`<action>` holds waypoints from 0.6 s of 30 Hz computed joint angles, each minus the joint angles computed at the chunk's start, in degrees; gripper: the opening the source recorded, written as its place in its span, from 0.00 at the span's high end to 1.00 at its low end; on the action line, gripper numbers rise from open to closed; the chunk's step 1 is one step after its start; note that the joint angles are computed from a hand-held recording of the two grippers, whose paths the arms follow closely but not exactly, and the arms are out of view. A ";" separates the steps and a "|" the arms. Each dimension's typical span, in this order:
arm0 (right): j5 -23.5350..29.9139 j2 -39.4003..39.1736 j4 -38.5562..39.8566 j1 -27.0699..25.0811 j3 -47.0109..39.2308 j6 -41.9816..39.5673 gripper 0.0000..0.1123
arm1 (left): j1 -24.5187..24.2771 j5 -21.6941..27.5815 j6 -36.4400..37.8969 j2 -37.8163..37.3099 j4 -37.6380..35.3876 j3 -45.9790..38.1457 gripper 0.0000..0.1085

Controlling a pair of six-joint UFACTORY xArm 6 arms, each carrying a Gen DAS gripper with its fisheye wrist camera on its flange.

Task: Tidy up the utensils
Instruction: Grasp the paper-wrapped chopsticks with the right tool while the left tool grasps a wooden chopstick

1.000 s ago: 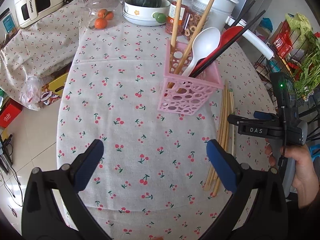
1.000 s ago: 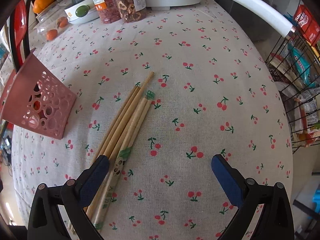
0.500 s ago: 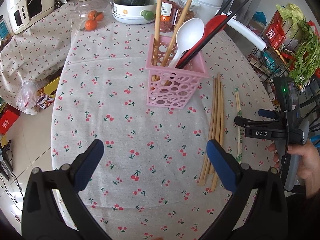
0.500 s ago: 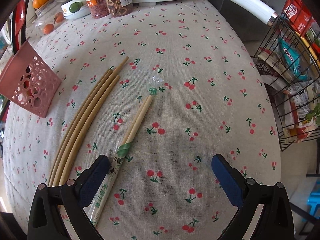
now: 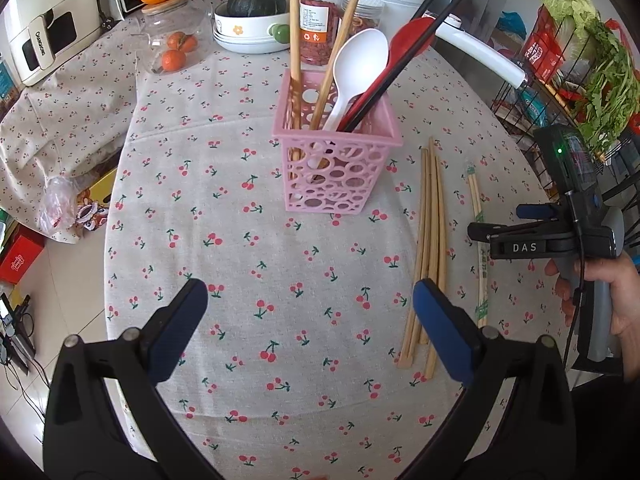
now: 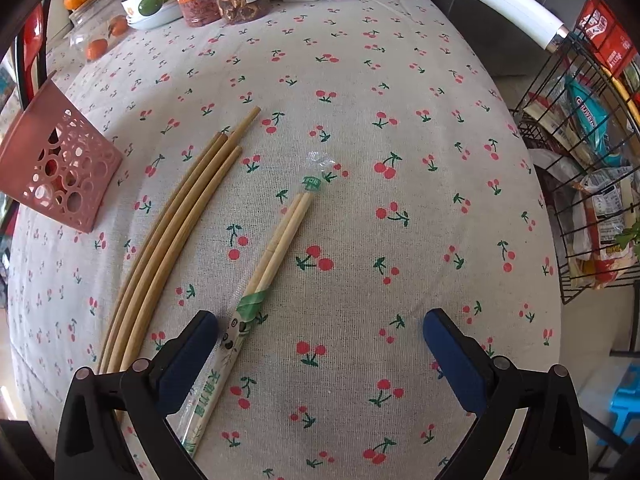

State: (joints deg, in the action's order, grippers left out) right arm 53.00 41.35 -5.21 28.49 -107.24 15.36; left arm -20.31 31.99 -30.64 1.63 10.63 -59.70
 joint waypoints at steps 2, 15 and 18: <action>0.49 0.59 -0.36 0.21 -1.26 0.01 0.16 | -0.11 -0.77 0.50 -0.14 -0.70 0.21 0.06; -1.52 -0.49 4.18 1.90 -1.07 -3.19 0.91 | -1.66 -3.53 7.12 -0.46 -4.96 0.93 0.07; -2.94 -2.26 5.47 1.34 1.75 -4.11 0.91 | -2.03 -5.10 11.15 -0.71 -8.69 1.57 0.20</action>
